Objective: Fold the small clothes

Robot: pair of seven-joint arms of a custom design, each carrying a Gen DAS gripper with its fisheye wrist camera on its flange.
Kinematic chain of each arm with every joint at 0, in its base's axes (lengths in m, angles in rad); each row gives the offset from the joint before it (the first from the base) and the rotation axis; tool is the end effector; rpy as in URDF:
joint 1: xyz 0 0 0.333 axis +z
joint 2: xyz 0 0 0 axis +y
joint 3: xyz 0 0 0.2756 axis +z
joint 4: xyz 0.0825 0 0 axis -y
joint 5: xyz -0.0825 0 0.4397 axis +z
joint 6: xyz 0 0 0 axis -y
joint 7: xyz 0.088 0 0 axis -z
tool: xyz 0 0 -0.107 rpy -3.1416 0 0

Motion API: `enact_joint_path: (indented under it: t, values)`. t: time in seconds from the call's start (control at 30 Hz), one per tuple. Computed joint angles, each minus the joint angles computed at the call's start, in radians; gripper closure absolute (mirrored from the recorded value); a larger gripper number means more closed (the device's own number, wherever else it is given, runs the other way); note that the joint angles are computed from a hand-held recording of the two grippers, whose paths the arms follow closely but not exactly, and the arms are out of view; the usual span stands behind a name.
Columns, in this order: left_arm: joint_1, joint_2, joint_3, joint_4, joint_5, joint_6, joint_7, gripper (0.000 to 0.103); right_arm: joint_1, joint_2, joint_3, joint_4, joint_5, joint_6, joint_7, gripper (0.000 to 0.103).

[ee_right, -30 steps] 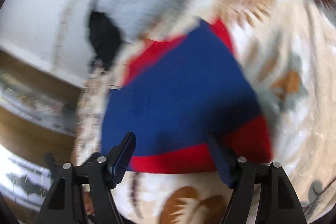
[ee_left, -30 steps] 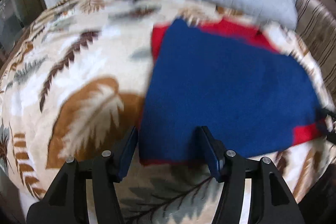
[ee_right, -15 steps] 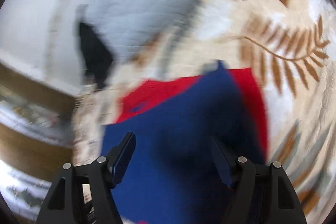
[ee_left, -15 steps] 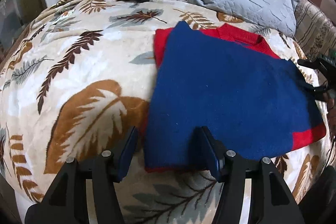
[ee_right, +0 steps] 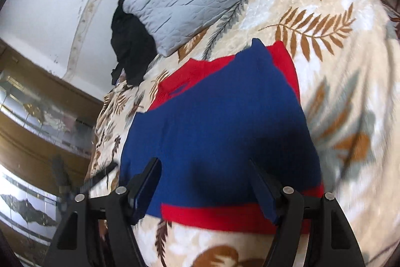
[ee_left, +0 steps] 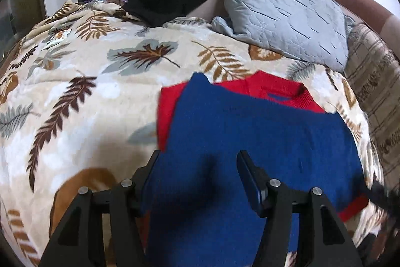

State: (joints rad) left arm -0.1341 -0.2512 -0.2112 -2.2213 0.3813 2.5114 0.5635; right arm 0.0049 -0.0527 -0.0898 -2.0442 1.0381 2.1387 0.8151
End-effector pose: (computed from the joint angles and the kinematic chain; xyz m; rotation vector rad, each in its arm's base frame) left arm 0.5433 -0.2025 0.4752 -2.2186 1.4625 -0.6590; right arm 0.6152 -0.0157 0.4347 -1.6859 1.4662 0.2433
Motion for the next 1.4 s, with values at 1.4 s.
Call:
enact_joint_path:
  t: [1.4]
  values:
    - [-0.101, -0.292, -0.058, -0.258, -0.041, -0.043, -0.097, 0.039, -0.019, -0.225, -0.090, -0.313, 0.055, -0.066, 0.050, 0.028]
